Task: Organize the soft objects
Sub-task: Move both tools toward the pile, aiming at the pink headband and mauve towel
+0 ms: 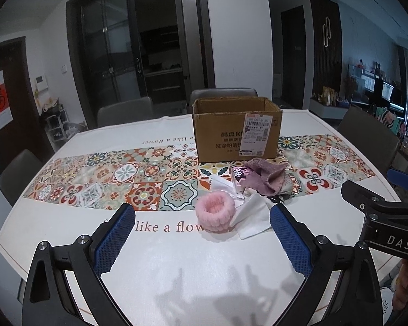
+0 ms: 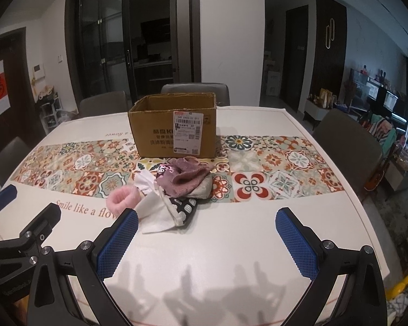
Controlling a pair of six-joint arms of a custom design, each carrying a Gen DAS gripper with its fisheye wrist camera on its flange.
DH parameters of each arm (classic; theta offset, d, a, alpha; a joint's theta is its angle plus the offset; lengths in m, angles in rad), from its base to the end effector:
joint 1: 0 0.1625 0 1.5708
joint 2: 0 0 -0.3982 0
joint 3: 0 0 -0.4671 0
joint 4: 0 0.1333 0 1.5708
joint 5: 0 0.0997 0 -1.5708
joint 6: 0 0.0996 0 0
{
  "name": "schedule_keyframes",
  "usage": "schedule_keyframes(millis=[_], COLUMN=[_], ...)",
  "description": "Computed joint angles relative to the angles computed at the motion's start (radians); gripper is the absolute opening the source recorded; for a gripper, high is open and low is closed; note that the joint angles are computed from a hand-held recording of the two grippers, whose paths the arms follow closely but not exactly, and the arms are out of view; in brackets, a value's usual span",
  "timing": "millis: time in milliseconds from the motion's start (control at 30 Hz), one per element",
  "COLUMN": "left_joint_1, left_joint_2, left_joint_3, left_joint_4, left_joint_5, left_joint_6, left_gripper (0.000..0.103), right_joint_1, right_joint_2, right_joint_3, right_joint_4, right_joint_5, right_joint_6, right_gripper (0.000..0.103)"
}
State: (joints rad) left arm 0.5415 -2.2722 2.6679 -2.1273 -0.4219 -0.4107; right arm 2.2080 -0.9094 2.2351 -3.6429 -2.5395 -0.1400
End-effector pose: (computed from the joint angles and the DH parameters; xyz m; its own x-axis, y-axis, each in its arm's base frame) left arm -0.1235 -0.3359 0.2624 -0.6460 0.0496 -0.7617 0.6413 0.5765 -0.5063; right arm 0.3204 -0.3468 0.0499 -0.7195 0.0294 0.6939 -0.5425 0.6000 -0.5879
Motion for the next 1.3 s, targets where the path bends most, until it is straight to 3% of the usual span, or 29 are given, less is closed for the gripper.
schedule_keyframes(millis=[233,433,667,933,1300], left_joint_1=[0.151,0.260,0.383,0.479,0.535], left_joint_2=[0.222,0.355,0.468,0.540,0.602], left_joint_3=[-0.063,-0.129,-0.207,-0.262,-0.305], left_joint_4=[-0.329,-0.461,-0.501,-0.508,-0.500], left_joint_5=[-0.080,-0.168,-0.289,-0.401,-0.451], left_joint_6=[0.213,0.329,0.413,0.475,0.444], left_gripper=[0.100,0.098,0.096,0.093,0.091], right_joint_1=[-0.065,-0.106,-0.150,-0.177,-0.195], right_joint_2=[0.043,0.077,0.111,0.157,0.196], right_joint_3=[-0.068,-0.123,-0.177,-0.228,-0.280], right_joint_4=[0.051,0.110,0.222,0.308,0.314], right_joint_5=[0.055,0.092,0.117,0.091,0.081], right_joint_6=[0.000,0.016,0.096,0.187,0.156], right_gripper=[0.101,0.098,0.093,0.090,0.085])
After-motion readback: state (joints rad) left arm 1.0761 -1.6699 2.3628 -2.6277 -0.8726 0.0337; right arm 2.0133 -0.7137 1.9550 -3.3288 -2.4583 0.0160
